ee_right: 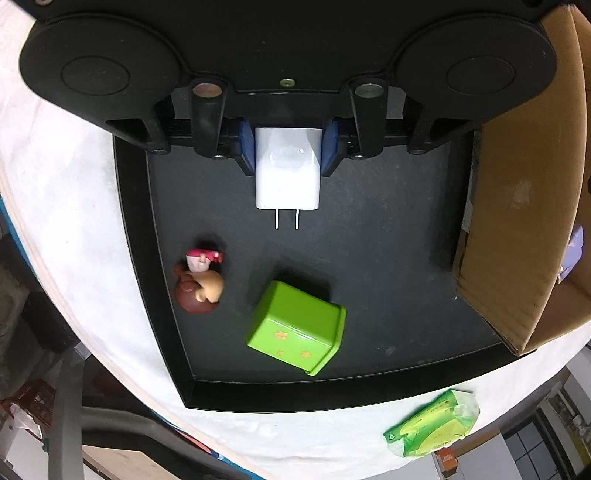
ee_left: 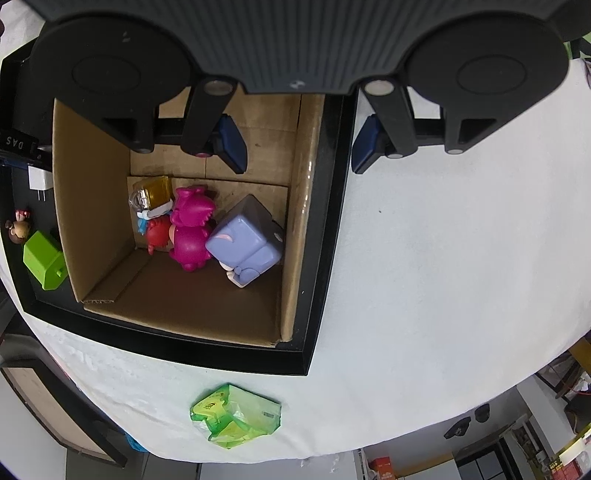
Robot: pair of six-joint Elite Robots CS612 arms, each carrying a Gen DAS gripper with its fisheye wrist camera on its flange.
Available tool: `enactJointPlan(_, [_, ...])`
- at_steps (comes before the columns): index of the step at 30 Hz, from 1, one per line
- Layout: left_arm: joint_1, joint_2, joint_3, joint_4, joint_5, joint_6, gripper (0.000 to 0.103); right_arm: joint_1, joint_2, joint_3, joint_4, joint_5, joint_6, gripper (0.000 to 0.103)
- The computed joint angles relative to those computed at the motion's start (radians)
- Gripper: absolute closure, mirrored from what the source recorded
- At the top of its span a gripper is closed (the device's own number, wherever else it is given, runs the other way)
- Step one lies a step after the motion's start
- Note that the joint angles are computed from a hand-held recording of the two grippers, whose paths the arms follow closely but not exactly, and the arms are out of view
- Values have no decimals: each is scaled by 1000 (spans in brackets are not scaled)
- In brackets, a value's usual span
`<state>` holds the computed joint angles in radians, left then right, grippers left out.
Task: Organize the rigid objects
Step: 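Grasp the white charger plug with the right gripper, then carry the white charger with the right gripper into the box and release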
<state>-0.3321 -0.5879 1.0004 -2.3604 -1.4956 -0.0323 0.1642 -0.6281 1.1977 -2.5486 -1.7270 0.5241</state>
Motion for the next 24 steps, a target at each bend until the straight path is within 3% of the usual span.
enactJointPlan(15, [-4, -31, 52, -12, 11, 3, 42, 3, -48, 62, -207, 12, 11, 67])
enactJointPlan(24, [2, -48, 72, -21, 7, 17, 42, 19, -62, 65, -260, -13, 0, 67])
